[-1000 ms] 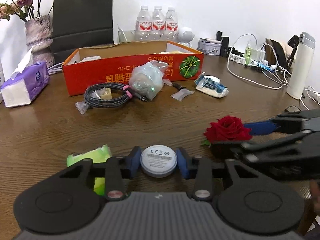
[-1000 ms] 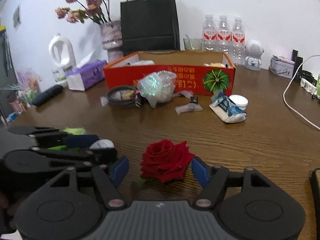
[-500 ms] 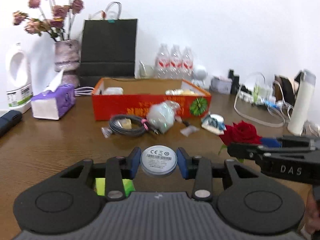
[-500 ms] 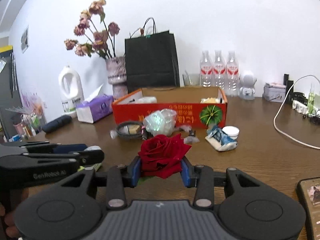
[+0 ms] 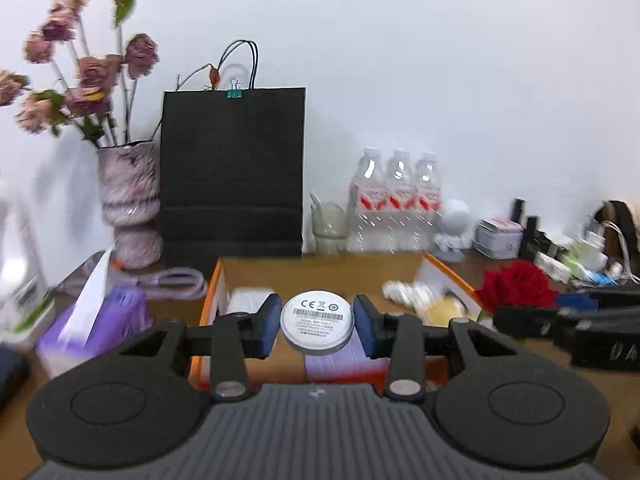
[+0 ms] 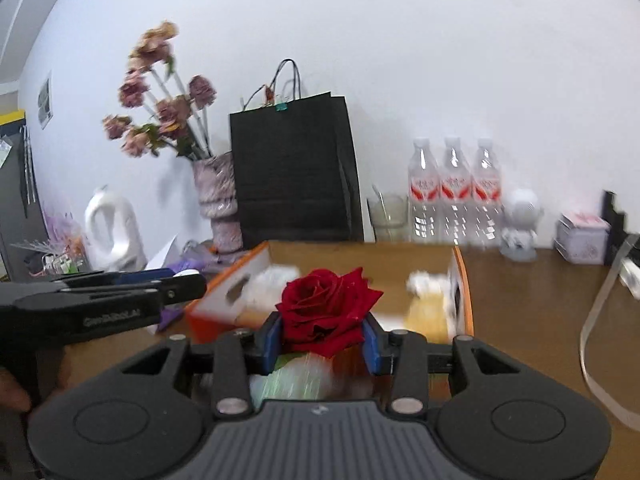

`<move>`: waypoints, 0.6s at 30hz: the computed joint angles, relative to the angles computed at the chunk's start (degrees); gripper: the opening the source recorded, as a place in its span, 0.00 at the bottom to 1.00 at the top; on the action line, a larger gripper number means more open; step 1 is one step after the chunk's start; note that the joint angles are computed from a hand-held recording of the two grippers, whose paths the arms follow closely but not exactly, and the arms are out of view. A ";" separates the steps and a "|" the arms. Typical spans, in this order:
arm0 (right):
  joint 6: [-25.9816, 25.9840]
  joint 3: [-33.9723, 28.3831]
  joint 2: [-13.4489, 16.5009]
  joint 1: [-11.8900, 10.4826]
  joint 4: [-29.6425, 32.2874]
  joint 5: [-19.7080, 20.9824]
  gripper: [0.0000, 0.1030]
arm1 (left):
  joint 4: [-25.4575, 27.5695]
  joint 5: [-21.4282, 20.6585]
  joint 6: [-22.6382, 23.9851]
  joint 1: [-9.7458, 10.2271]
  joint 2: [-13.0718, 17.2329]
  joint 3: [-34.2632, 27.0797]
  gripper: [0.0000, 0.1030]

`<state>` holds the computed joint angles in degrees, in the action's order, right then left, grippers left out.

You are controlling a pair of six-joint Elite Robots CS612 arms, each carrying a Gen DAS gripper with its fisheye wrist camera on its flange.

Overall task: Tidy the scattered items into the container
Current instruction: 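Carry the puck and rose into the box and open both tools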

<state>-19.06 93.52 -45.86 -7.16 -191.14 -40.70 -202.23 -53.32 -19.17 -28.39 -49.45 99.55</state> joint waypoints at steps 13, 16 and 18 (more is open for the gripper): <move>-1.34 -35.59 12.04 8.20 48.35 -18.62 0.38 | 33.28 -14.13 -9.90 9.21 8.29 -22.49 0.39; -1.39 -41.77 15.45 9.11 55.78 -21.59 0.38 | 38.20 -16.38 -11.11 9.99 9.62 -25.03 0.39; -1.68 -44.71 17.18 9.75 58.24 -23.14 0.39 | 40.21 -16.89 -10.65 10.26 10.66 -26.69 0.40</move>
